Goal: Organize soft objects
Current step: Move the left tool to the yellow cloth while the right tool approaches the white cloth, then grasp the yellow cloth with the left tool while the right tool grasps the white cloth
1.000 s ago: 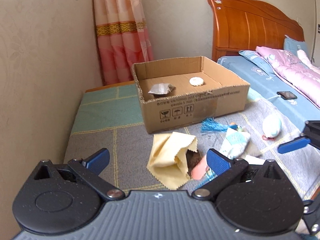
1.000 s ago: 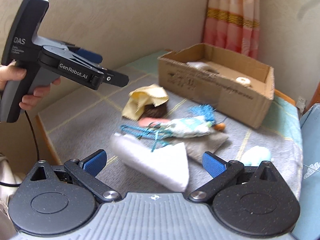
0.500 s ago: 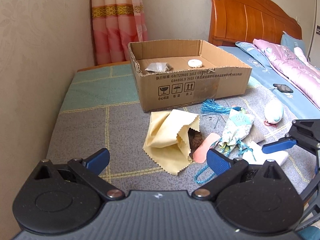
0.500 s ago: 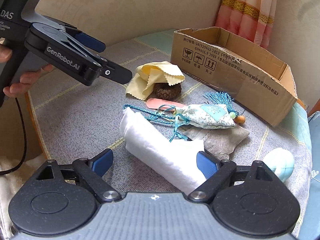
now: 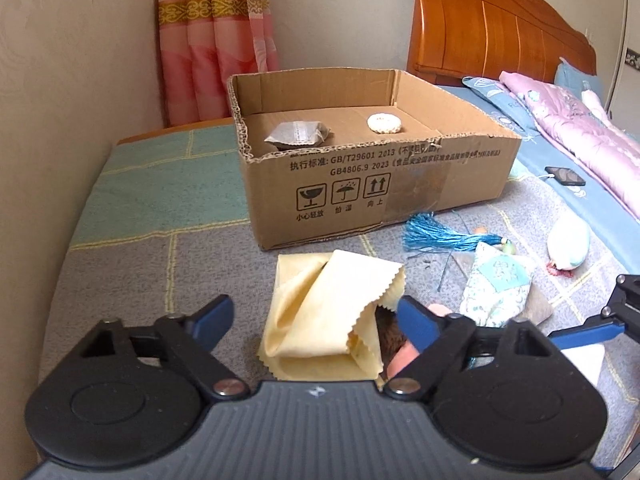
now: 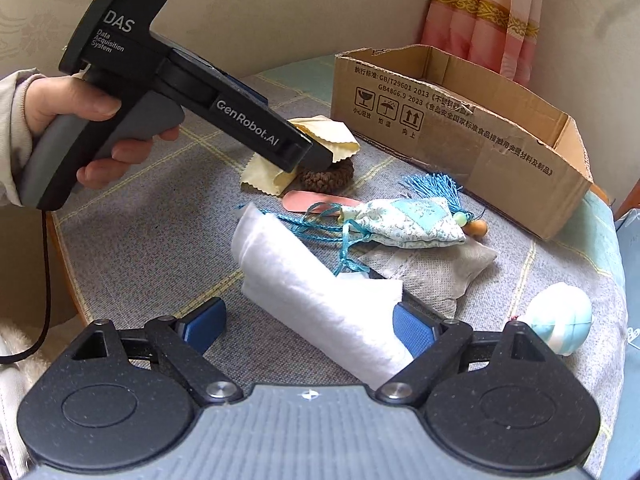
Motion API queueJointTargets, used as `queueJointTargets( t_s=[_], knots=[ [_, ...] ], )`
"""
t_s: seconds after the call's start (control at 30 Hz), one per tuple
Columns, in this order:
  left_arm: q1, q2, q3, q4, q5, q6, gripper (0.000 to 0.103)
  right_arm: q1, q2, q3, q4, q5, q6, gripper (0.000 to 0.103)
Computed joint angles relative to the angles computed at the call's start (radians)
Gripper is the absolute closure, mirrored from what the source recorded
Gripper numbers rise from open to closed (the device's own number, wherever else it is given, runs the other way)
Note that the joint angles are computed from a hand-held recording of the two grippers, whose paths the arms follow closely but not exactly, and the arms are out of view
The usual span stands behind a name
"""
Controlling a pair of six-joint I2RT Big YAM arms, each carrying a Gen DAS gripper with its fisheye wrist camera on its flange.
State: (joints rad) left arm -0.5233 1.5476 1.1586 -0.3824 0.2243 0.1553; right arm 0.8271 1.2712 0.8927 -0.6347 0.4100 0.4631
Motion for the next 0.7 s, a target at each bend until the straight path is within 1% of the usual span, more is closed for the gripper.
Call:
queueJointTargets(
  t_s=[0.03,0.07,0.13,0.2,0.23,0.27,0.3,0.33,0.37,0.4,0.43,0.6,0.7],
  knots=[
    [0.002,0.003,0.003,-0.003,0.005,0.002,0.025,-0.002,-0.003,-0.003,0.002,-0.002,0.003,0.010],
    [0.005,0.009,0.010,-0.010,0.014,0.007,0.027,-0.004,-0.004,-0.005,0.003,-0.004,0.005,0.010],
    [0.009,0.019,0.021,-0.027,0.028,0.010,0.038,-0.008,-0.007,-0.008,0.004,-0.007,0.007,0.010],
    [0.013,0.027,0.030,-0.040,0.042,0.006,0.042,-0.011,-0.010,-0.012,0.006,-0.010,0.011,0.010],
    [0.015,0.028,0.032,-0.045,0.047,0.001,0.047,-0.014,-0.011,-0.014,0.009,-0.014,0.013,0.010],
    [0.017,0.028,0.033,-0.044,0.057,-0.003,0.052,-0.015,-0.014,-0.016,0.010,-0.016,0.016,0.010],
    [0.019,0.027,0.033,-0.045,0.068,-0.007,0.062,-0.015,-0.015,-0.018,0.011,-0.016,0.017,0.010],
    [0.021,0.025,0.034,-0.048,0.074,-0.012,0.066,-0.015,-0.016,-0.019,0.012,-0.017,0.016,0.010],
    [0.023,0.020,0.032,-0.045,0.075,-0.015,0.068,-0.015,-0.016,-0.018,0.010,-0.016,0.015,0.010],
    [0.024,0.014,0.028,-0.040,0.075,-0.017,0.075,-0.013,-0.017,-0.017,0.008,-0.013,0.013,0.010],
    [0.025,0.007,0.024,-0.037,0.074,-0.021,0.078,-0.010,-0.017,-0.016,0.007,-0.009,0.010,0.010],
    [0.038,-0.038,-0.002,-0.017,0.068,-0.033,0.078,-0.006,-0.020,-0.011,0.006,0.001,-0.003,0.010],
    [0.042,-0.065,-0.017,-0.014,0.046,-0.026,0.078,0.000,-0.017,-0.006,0.004,0.010,-0.009,0.010]
  ],
)
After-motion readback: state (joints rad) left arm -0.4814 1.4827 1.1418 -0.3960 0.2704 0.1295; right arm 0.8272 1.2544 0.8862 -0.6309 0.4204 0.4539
